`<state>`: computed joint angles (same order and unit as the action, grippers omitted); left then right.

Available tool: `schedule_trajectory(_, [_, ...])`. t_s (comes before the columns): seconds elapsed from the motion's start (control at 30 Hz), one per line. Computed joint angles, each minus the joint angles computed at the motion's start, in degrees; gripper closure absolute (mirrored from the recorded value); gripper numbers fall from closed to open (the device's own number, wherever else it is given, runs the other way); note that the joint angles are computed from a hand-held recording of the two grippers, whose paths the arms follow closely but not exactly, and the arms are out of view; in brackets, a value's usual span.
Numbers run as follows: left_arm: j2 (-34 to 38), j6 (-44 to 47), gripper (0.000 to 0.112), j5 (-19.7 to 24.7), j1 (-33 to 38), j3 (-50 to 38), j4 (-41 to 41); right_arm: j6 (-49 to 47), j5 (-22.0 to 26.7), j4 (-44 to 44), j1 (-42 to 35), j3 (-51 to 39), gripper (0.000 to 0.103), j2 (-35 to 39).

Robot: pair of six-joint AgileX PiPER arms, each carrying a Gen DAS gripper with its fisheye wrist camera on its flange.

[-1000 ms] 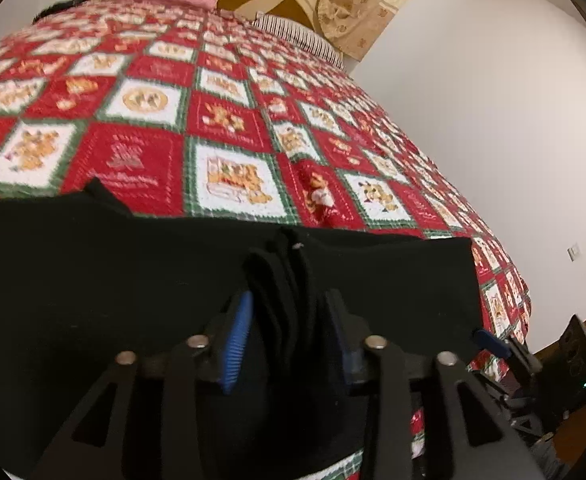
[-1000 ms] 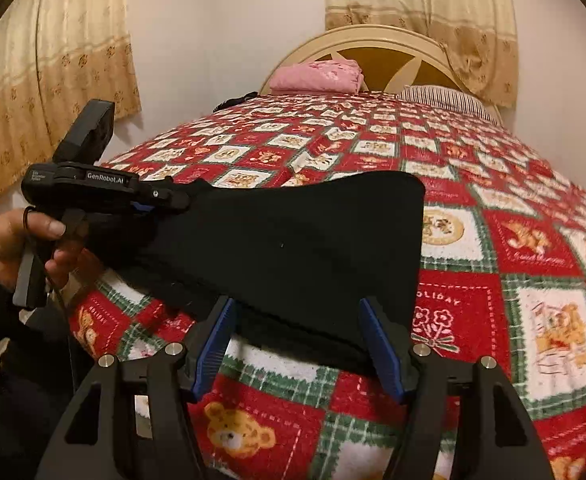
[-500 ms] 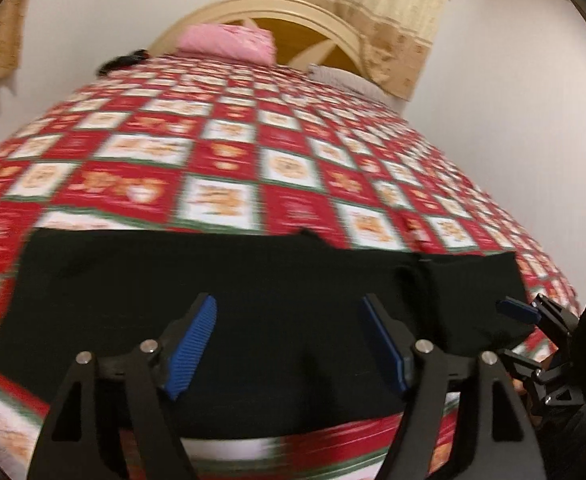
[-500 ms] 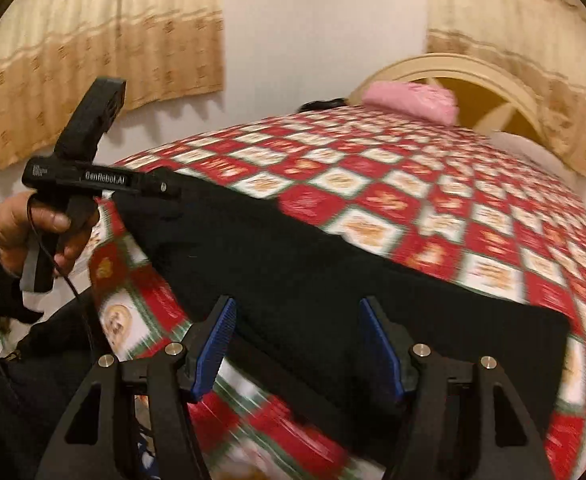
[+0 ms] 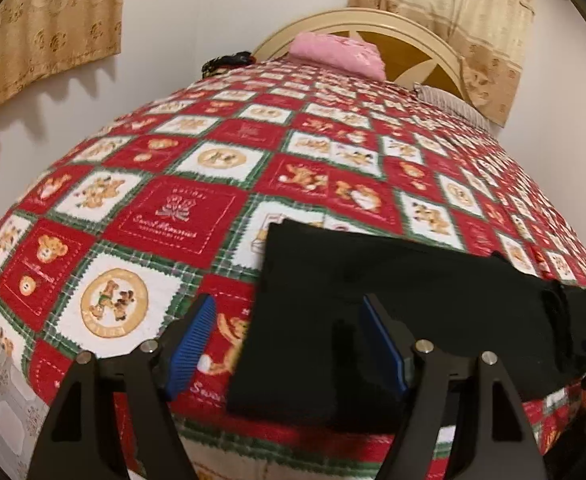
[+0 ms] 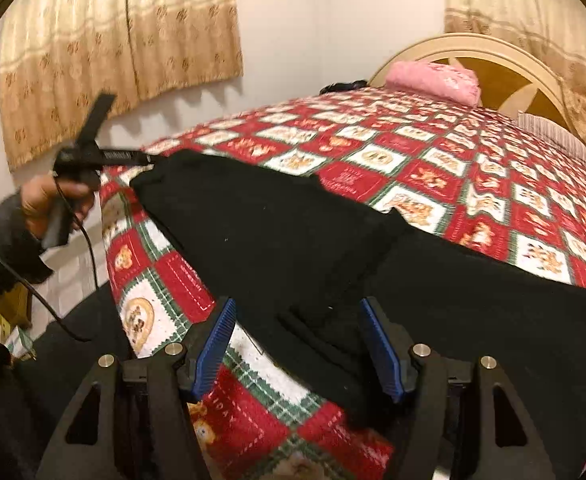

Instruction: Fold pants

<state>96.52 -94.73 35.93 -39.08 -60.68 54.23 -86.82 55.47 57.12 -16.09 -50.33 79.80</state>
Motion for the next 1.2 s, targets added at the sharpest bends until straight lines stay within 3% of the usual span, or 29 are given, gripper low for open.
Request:
schedule_trajectory(0.17, [2.5,1.1,0.036,-3.9,1.7,-0.3,-1.3,-1.9,1.9,1.9,-4.1,1.2,0.038,-0.2])
schedule_trajectory(0.47, [4.2,1.3,0.037,-2.9,1.5,-1.4,0.2,-3.3,3.5,4.1,-7.5,2.8,0.038,0.6])
schedule_trajectory(0.53, [3.6,4.7,0.055,-3.7,1.9,-1.8,-3.0,-3.9,3.6,4.7,-8.0,3.2,0.038,0.6])
schedule_trajectory(0.67, [2.5,11.0,0.072,-4.7,1.8,-2.2,-9.2,-4.8,4.6,5.5,-9.1,3.6,0.038,0.5])
schedule_trajectory(0.73, [2.2,10.6,0.074,-5.8,2.2,-1.6,-9.5,-5.0,4.6,5.8,-9.3,3.7,0.038,0.5])
schedule_trajectory(0.83, [0.8,11.7,0.088,-10.5,4.2,0.2,-12.1,-5.4,4.8,6.3,-9.8,3.7,0.038,0.2])
schedule_trajectory(0.93, [-1.8,7.4,0.089,-13.1,4.0,1.9,-10.2,-6.0,6.3,7.2,-11.4,3.5,0.038,-0.5])
schedule_trajectory(1.2, [-5.8,6.3,0.089,-11.8,-1.4,-2.9,-8.6,-5.3,5.7,7.9,-12.8,2.8,0.038,-1.1])
